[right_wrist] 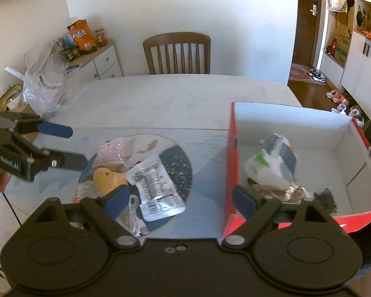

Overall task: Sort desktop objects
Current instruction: 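Withdraw both tools from the shoebox toward the remaining items, then grasp the pink binder clip with the left tool while the right tool grasps the white USB cable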

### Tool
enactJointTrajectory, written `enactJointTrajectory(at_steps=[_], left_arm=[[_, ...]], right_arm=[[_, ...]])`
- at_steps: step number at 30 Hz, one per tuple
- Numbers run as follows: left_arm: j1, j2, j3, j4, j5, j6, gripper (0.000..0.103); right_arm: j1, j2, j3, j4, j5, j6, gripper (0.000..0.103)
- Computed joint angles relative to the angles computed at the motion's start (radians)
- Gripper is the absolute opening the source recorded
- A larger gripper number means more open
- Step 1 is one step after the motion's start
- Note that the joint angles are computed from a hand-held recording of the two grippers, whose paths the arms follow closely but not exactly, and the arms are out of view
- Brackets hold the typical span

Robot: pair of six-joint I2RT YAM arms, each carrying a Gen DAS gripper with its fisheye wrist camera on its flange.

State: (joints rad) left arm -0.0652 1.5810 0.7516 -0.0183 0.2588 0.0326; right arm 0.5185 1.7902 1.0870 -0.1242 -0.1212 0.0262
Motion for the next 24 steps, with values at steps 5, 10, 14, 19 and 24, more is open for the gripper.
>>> enactJointTrajectory(at_steps=[5, 10, 14, 19, 24], left_arm=[[0.027, -0.008, -0.081, 0.047, 0.007, 0.03, 0.101], [0.031, 0.008, -0.149, 0.1, 0.005, 0.058, 0.101], [0.029, 0.029, -0.19, 0.149, 0.002, 0.084, 0.101], [0.041, 0.082, -0.225, 0.216, 0.015, 0.1, 0.101], [0.036, 0.134, -0.256, 0.296, -0.001, 0.113, 0.101]], right_arm=[[0.033, 0.036, 0.019, 0.002, 0.014, 0.024, 0.09], [0.073, 0.074, 0.017, 0.013, 0.021, 0.04, 0.09], [0.103, 0.111, 0.017, 0.021, 0.025, 0.049, 0.09], [0.132, 0.17, 0.025, 0.038, 0.045, 0.051, 0.089], [0.152, 0.238, 0.051, 0.044, 0.063, 0.068, 0.086]])
